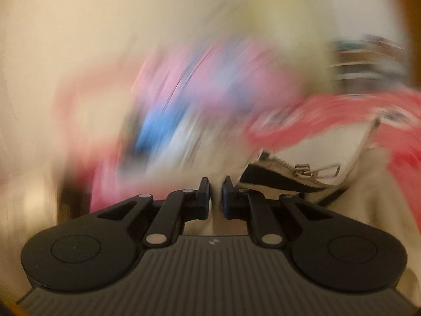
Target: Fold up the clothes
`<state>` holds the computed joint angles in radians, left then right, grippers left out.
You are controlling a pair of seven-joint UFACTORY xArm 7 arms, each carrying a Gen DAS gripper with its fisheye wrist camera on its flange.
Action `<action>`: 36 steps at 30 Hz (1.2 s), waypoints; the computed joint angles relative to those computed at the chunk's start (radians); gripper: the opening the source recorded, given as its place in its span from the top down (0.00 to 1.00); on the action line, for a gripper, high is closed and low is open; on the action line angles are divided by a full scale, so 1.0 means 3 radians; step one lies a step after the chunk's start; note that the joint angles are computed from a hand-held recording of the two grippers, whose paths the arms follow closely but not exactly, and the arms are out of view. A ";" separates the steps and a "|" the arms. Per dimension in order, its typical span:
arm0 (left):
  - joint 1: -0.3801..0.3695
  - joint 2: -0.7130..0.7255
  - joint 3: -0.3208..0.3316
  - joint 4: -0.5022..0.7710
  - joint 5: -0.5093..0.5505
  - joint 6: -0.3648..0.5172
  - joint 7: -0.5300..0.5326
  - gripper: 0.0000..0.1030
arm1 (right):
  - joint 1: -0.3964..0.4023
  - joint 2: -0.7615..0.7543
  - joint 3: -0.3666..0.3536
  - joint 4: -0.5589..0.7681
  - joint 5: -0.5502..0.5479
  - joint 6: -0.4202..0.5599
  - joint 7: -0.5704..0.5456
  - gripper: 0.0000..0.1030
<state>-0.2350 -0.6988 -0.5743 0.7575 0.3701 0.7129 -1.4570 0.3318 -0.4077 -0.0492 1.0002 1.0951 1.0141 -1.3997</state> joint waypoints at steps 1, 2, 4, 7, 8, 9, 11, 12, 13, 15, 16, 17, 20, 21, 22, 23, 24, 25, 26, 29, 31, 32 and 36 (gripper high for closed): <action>-0.0029 -0.0086 0.0038 -0.0060 -0.0030 0.0017 -0.0021 0.24 | -0.0029 -0.0074 0.0160 -0.0116 -0.0319 -0.0119 -0.0021 0.92; -0.0047 -0.0145 0.0064 -0.0101 -0.0055 0.0030 -0.0029 0.24 | -0.0046 -0.0142 0.0310 -0.0245 -0.0631 -0.0275 0.0012 0.91; -0.0065 -0.0212 0.0102 -0.0156 -0.0090 -0.0012 -0.0020 0.24 | -0.0027 -0.0204 0.0384 -0.0399 -0.0870 -0.0419 0.0154 0.88; -0.0055 -0.0251 0.0133 -0.0206 -0.0107 -0.0187 0.0026 0.24 | 0.0051 -0.0384 0.0235 -0.0544 -0.0782 -0.0432 0.0416 0.87; -0.0029 -0.0221 0.0119 -0.0193 -0.0086 -0.0279 0.0056 0.24 | 0.0089 -0.0464 0.0153 -0.0590 -0.0721 -0.0393 0.0485 0.87; 0.0004 -0.0182 0.0100 -0.0172 -0.0060 -0.0374 0.0088 0.24 | 0.0120 -0.0545 0.0077 -0.0635 -0.0662 -0.0354 0.0558 0.87; 0.0060 -0.0072 0.0065 -0.0107 0.0003 -0.0567 0.0190 0.24 | 0.0152 -0.0793 -0.0085 -0.0793 -0.0551 -0.0197 0.0691 0.83; 0.0077 0.0038 0.0048 -0.0033 0.0052 -0.0658 0.0303 0.24 | 0.0154 -0.0887 -0.0155 -0.0888 -0.0504 -0.0172 0.0707 0.79; 0.0075 0.0179 0.0014 0.0082 0.0112 -0.0711 0.0460 0.24 | 0.0142 -0.0980 -0.0198 -0.0969 -0.0465 -0.0165 0.0756 0.77; 0.0058 0.0510 -0.0074 0.0362 0.0272 -0.0707 0.0841 0.24 | 0.0061 -0.1217 -0.0264 -0.1163 -0.0393 -0.0214 0.0945 0.72; 0.0050 0.0709 -0.0133 0.0537 0.0382 -0.0662 0.1049 0.23 | 0.0009 -0.1320 -0.0285 -0.1247 -0.0349 -0.0281 0.1074 0.71; 0.0074 0.0918 -0.0242 0.0733 0.0542 -0.0541 0.1207 0.23 | -0.0044 -0.1422 -0.0305 -0.1328 -0.0309 -0.0356 0.1214 0.70; 0.0131 0.1629 -0.0633 0.1339 0.1186 0.0023 0.1479 0.23 | -0.0186 -0.1670 -0.0378 -0.1552 -0.0222 -0.0610 0.1644 0.70; 0.0119 0.1904 -0.0767 0.1553 0.1435 0.0269 0.1544 0.23 | -0.0222 -0.1738 -0.0417 -0.1620 -0.0205 -0.0687 0.1763 0.70; 0.0077 0.2142 -0.0838 0.1725 0.1615 0.0505 0.1544 0.25 | -0.0260 -0.1801 -0.0457 -0.1683 -0.0192 -0.0765 0.1885 0.70; 0.0003 0.2372 -0.0871 0.1892 0.1768 0.0742 0.1533 0.33 | -0.0300 -0.1858 -0.0495 -0.1740 -0.0183 -0.0842 0.2009 0.70; -0.0121 0.2531 -0.0802 0.2012 0.1834 0.0913 0.1494 0.44 | -0.0317 -0.1892 -0.0530 -0.1777 -0.0197 -0.0910 0.2078 0.70; -0.0106 0.2601 -0.0811 0.2065 0.1800 0.0944 0.1432 0.49 | -0.0328 -0.1917 -0.0566 -0.1808 -0.0216 -0.0978 0.2132 0.70; -0.0119 0.2587 -0.0751 0.2052 0.1743 0.0874 0.1311 0.56 | -0.0340 -0.1941 -0.0601 -0.1837 -0.0237 -0.1045 0.2188 0.70; -0.0202 0.2541 -0.0594 0.2045 0.1707 0.0806 0.0952 0.87 | -0.0328 -0.1955 -0.0748 -0.1889 -0.0300 -0.1210 0.2293 0.68; -0.0262 0.2407 -0.0489 0.1979 0.1718 0.0836 0.0673 0.97 | -0.0236 -0.1854 -0.0871 -0.1869 -0.0235 -0.1333 0.2328 0.66; -0.0277 0.2282 -0.0426 0.1895 0.1702 0.0779 0.0494 0.97 | -0.0178 -0.1753 -0.0905 -0.1825 -0.0185 -0.1407 0.2350 0.65; -0.0374 0.1535 -0.0176 0.1404 0.1664 0.0665 -0.0383 0.97 | -0.0002 -0.1124 -0.0986 -0.1477 -0.0089 -0.1598 0.2348 0.65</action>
